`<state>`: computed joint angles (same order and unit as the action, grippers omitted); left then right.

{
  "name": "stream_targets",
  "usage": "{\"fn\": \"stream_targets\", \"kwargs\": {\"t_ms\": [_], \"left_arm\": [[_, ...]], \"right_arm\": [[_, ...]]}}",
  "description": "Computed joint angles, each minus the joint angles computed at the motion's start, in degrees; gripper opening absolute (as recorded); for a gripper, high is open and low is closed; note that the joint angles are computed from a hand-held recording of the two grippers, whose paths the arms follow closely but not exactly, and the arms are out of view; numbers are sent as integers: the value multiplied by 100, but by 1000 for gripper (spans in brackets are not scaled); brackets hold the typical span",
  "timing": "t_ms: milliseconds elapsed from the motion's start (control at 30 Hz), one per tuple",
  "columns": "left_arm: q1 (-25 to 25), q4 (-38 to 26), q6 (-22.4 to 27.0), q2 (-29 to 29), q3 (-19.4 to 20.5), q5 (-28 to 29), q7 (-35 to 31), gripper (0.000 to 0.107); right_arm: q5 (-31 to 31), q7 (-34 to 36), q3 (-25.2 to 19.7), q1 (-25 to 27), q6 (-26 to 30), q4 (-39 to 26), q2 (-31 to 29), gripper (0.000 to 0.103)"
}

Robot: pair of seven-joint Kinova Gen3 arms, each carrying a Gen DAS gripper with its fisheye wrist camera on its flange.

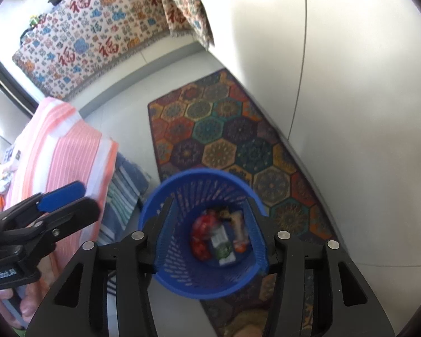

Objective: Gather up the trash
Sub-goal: 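Carry can and snack wrapper over the blue wastebasket and open both tools, then swing both tools back over the table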

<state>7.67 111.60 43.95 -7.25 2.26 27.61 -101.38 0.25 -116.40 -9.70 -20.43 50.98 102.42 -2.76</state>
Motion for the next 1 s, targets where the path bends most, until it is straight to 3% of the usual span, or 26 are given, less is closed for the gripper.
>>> {"fn": "stream_targets", "kwargs": {"t_ms": [100,200,267,433,667,867,1000], "left_arm": [[-28,142,74,-471,43,-324,220,64],[-61,362,287,-1138,-11,-725,413,64],[-168,533,464,-1599,-51,-997,484,64],[-443,872,1280,-2853,-615,-1817,502,65],[-1092,953,2145,-3844,-2237,-2986,-35,65],[-1445,766,2026,-3960,-3547,-3899,-680,65],[-1429,481,1982,-3816,-4305,-4005,-929,65]], "right_arm": [[636,-561,-236,-119,-50,31,-179,68],[971,-874,-401,-222,-96,25,-280,71],[1399,-1204,-627,-342,-61,-3,-310,78],[2468,-1858,-1209,-854,-62,-49,-322,87],[3025,-2603,-1822,-2019,-273,-457,137,89],[3023,-2318,-2018,-3319,40,-1774,1453,89],[3269,-2050,-1928,-4018,490,-2736,2358,89]]}}
